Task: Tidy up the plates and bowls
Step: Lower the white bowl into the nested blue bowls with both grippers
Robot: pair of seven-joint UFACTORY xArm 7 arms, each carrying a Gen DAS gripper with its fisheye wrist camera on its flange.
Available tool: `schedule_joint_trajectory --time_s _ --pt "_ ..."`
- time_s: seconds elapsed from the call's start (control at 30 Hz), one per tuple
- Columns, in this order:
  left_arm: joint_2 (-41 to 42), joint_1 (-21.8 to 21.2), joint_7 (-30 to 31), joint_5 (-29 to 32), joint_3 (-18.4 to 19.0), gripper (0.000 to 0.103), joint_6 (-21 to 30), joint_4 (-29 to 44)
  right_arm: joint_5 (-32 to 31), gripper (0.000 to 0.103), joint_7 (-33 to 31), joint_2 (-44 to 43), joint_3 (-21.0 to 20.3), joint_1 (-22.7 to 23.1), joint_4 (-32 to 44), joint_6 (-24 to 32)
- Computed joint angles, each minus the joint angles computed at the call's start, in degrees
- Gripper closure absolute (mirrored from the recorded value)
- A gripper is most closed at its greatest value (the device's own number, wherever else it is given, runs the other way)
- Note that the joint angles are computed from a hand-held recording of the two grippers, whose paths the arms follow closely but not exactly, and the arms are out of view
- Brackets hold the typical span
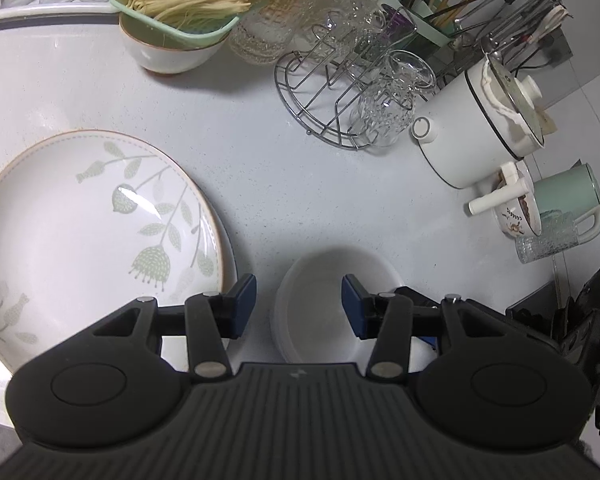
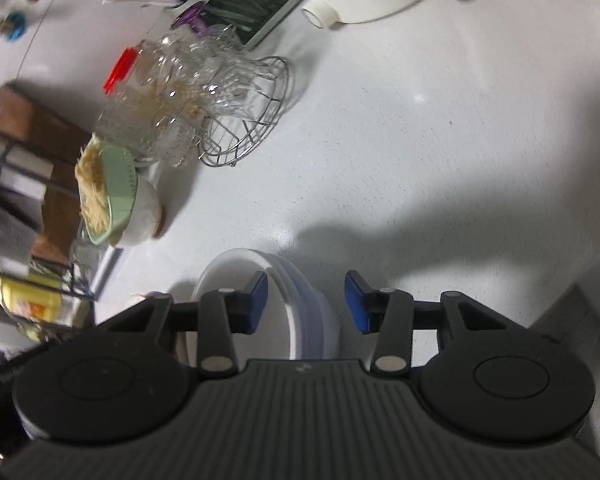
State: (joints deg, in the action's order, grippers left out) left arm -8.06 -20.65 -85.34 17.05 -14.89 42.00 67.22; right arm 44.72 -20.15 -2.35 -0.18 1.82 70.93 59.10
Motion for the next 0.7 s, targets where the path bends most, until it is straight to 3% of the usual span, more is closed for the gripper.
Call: schedule_joint_trajectory --time_s 0.4,0.53,0.7 --pt "-1.1 0.6 0.7 -2.5 0.6 0.050 -5.6 -3.7 -1.5 0.059 0.9 1.1 0.1 -0.7 1.4 3.8" --pt "-1.5 1.2 -0.7 -2.6 0.3 0.050 -8.3 -5.4 -5.1 0.059 0.4 1.6 0.9 0.0 2.1 4.1" --pt "-0.4 1.0 0.2 -1.7 -0.2 0.050 -9.0 -4.2 -9.0 0.068 4.7 3.6 1.3 0.2 4.4 6.5"
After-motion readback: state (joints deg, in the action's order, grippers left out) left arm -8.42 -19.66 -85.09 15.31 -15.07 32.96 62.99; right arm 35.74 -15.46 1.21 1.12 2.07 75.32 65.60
